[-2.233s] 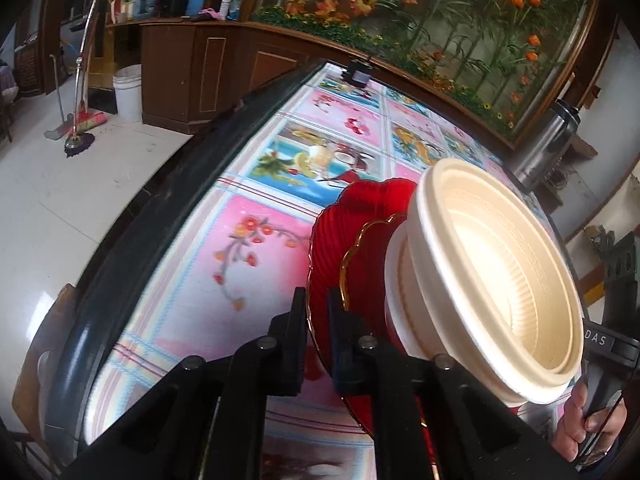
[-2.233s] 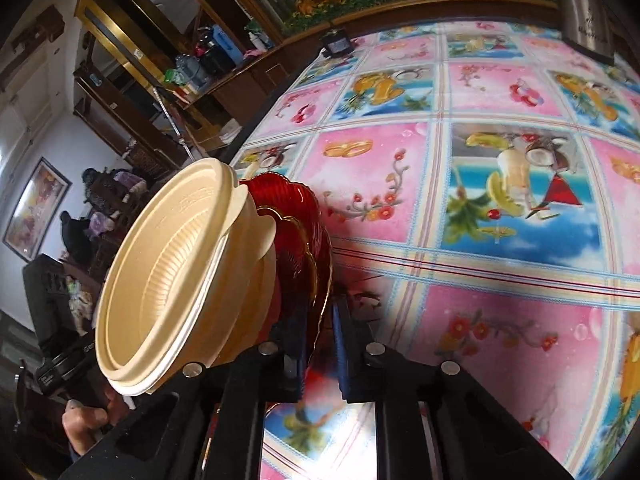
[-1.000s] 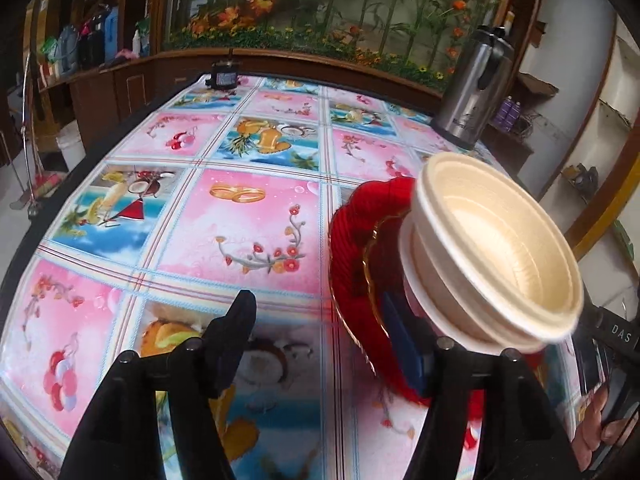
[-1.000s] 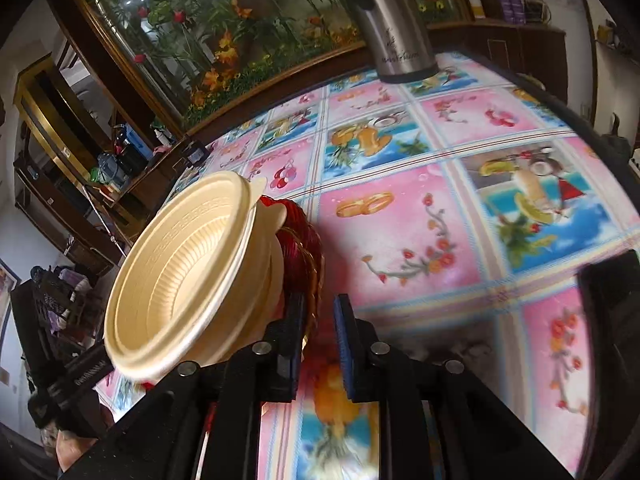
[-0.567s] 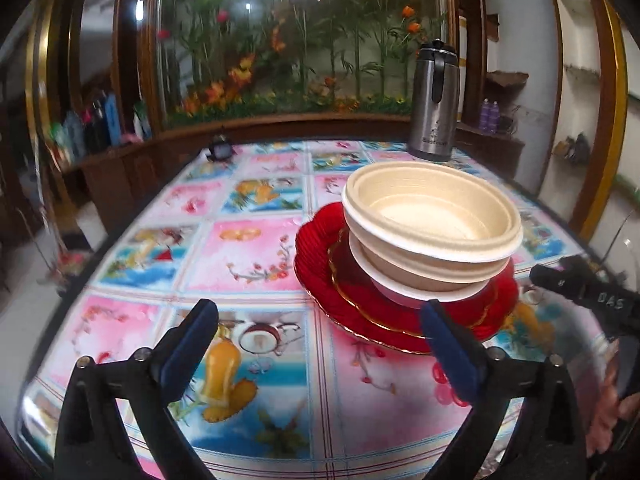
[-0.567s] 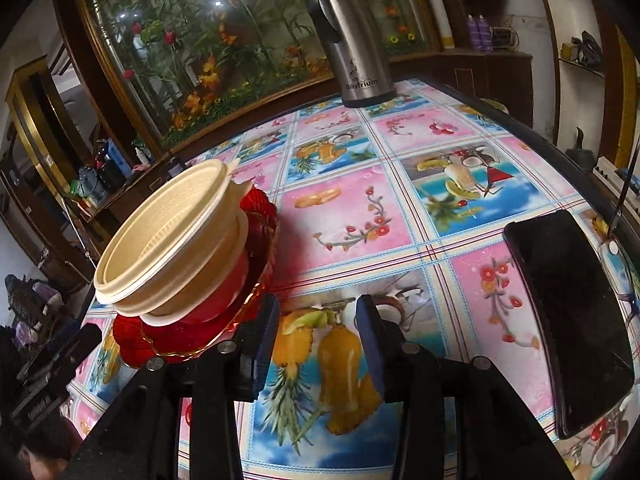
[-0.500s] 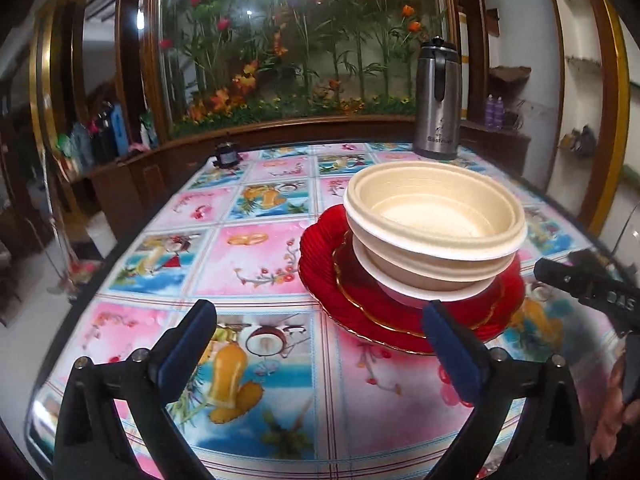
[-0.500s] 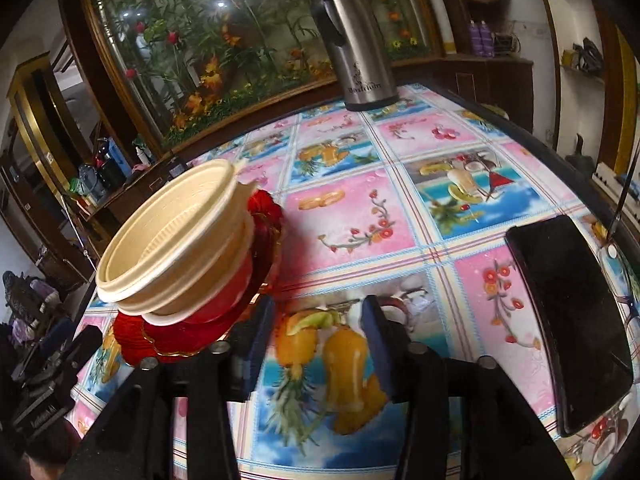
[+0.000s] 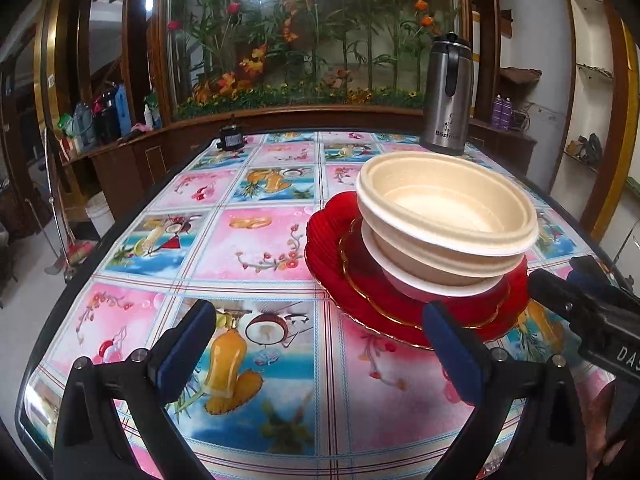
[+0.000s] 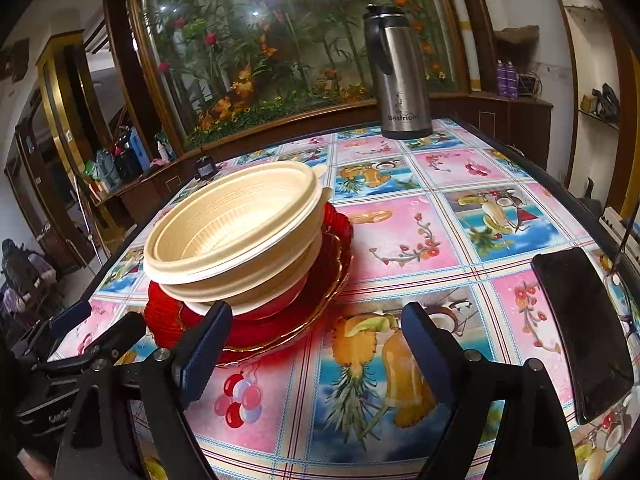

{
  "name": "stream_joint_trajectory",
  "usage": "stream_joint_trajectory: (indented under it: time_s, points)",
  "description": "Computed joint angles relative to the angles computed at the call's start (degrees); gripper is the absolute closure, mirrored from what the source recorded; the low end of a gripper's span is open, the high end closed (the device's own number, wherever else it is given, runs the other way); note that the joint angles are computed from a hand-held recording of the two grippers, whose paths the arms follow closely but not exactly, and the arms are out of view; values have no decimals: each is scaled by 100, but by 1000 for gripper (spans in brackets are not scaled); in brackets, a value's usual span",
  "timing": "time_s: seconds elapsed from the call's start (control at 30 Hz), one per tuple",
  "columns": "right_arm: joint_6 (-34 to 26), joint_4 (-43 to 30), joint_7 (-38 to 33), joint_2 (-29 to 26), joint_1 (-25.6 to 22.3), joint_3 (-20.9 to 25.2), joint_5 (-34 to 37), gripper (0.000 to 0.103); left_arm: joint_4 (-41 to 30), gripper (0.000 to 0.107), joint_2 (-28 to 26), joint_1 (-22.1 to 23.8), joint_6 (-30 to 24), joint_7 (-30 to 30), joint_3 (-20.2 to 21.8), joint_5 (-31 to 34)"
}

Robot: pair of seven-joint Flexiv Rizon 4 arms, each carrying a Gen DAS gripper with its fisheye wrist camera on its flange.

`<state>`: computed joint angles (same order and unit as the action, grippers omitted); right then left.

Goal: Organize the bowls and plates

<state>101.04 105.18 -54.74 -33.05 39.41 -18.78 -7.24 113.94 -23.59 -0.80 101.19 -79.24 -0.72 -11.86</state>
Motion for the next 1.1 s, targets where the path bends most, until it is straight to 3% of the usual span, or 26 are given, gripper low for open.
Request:
stream_joint_trajectory:
  time_s: [0.2,0.53,0.63,0.73,0.87,0.97,1.1]
  points:
    - [-26,-2,2,2,-10,16,-21,11,42,4,27,138,-57,-42,-145,-21]
    - [11,-41,-8,11,-281,338,-87,11,211,4,75,1006,50,-80,-1068,72]
    - [14,-58,-36,10,-364,442,-96,11,208,4,74,859,133,-160,-895,99]
    - [12,-74,-67,6,-420,512,-117,11,287,4,96,1215,253,-185,-1272,270]
    - [-18,-80,-55,10,-427,529,-108,11,266,4,121,1146,180,-231,-1176,357]
    - [-34,-82,-39,19,-439,549,-123,11,186,4,147,736,37,-160,-750,315]
    - [5,-64,-16,25,-437,540,-105,11,198,4,199,896,-129,35,-966,332]
